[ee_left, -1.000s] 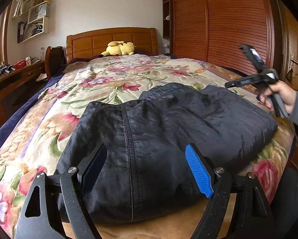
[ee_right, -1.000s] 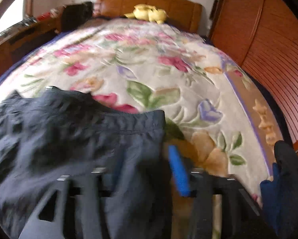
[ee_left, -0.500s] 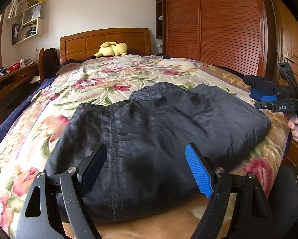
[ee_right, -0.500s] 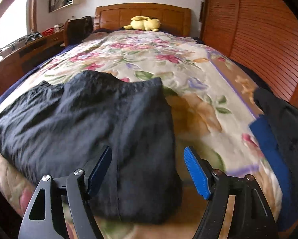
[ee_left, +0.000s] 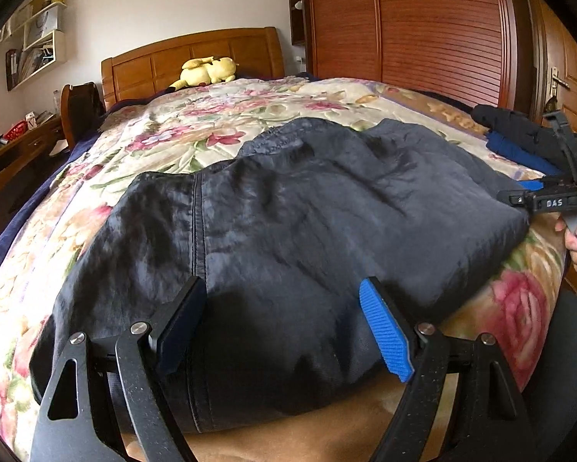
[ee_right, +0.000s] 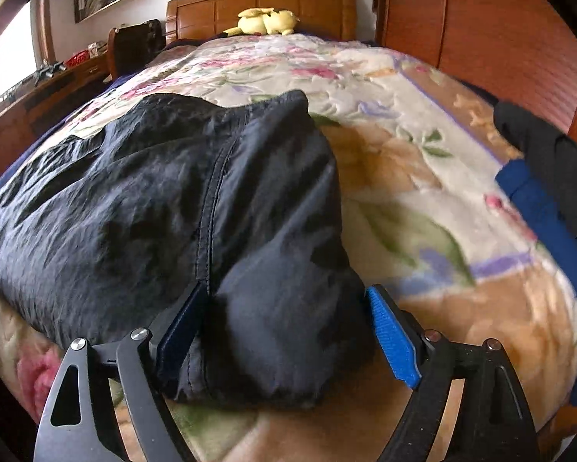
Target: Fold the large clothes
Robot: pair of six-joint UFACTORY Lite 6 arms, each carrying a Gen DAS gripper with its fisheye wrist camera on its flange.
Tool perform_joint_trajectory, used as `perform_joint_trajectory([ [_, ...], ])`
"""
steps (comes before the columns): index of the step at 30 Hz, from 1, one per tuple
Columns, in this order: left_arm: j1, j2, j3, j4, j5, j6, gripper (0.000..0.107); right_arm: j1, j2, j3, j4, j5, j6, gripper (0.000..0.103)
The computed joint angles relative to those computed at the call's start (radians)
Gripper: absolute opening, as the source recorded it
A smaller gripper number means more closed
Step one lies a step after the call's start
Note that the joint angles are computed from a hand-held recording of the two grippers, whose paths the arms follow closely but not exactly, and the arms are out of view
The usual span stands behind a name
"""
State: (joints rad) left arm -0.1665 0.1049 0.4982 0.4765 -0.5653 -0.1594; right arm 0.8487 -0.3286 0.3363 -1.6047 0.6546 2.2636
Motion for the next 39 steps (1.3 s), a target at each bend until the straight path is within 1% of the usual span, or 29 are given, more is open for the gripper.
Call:
perform_joint_trajectory([
  [2,-0.006,-0.001,0.003,-0.013,0.008,0.013,0.083,0.027,-0.002,-0.001,0.022,0.025,-0.019,0.085],
  [7,-0.002,0.005,0.006,-0.004,0.006,0.008,0.083,0.036,0.001,-0.013,0.009,-0.017,0.003,0.085],
  [9,-0.003,0.010,0.013,-0.004,0.008,0.007,0.083,0.004,-0.002,-0.020,-0.026,-0.062,0.029,0.085],
  [11,-0.003,0.010,0.013,-0.003,0.009,0.007,0.083,-0.050,-0.013,-0.041,-0.112,-0.129,0.099,0.084],
  [15,-0.001,0.013,0.014,-0.002,0.007,0.007,0.083,-0.076,-0.033,-0.058,-0.161,-0.173,0.136,0.080],
  [17,-0.001,0.013,0.014,-0.001,0.007,0.007,0.083,-0.065,-0.038,-0.057,-0.123,-0.166,0.100,0.079],
  [21,0.000,0.013,0.015,0.002,0.007,0.005,0.083,0.004,-0.027,-0.041,0.004,-0.106,0.009,0.080],
  [24,-0.001,0.013,0.016,0.001,0.010,0.006,0.083,0.036,-0.022,-0.047,0.018,-0.076,0.029,0.080],
  [26,-0.002,0.014,0.017,0.001,0.010,0.004,0.083,0.034,-0.023,-0.053,0.002,-0.079,0.053,0.080],
  [27,-0.003,0.018,0.019,0.001,0.010,0.003,0.083,0.027,-0.025,-0.056,-0.020,-0.089,0.073,0.077],
  [28,-0.007,0.022,0.020,-0.007,0.010,0.009,0.083,0.015,-0.037,-0.066,-0.055,-0.113,0.095,0.065],
  [30,-0.015,0.036,0.024,-0.027,0.013,0.030,0.083,-0.009,-0.080,-0.097,-0.188,-0.175,0.207,0.043],
  [31,-0.016,0.040,0.026,-0.029,0.012,0.032,0.083,0.001,-0.080,-0.099,-0.205,-0.164,0.218,0.037],
  [32,-0.014,0.041,0.026,-0.022,0.012,0.027,0.083,0.014,-0.083,-0.095,-0.183,-0.150,0.187,0.034],
  [34,-0.013,0.046,0.026,-0.012,0.014,0.018,0.083,0.017,-0.142,-0.086,-0.084,-0.152,0.056,0.024],
  [35,-0.014,0.049,0.026,-0.012,0.015,0.021,0.083,0.022,-0.183,-0.079,-0.025,-0.143,-0.014,0.023],
  [37,-0.017,0.055,0.025,-0.022,0.019,0.040,0.083,0.080,-0.225,-0.023,0.114,-0.060,-0.190,0.021],
  [39,-0.014,0.050,0.022,-0.015,0.021,0.034,0.083,0.147,-0.229,0.059,0.192,0.032,-0.309,0.020],
])
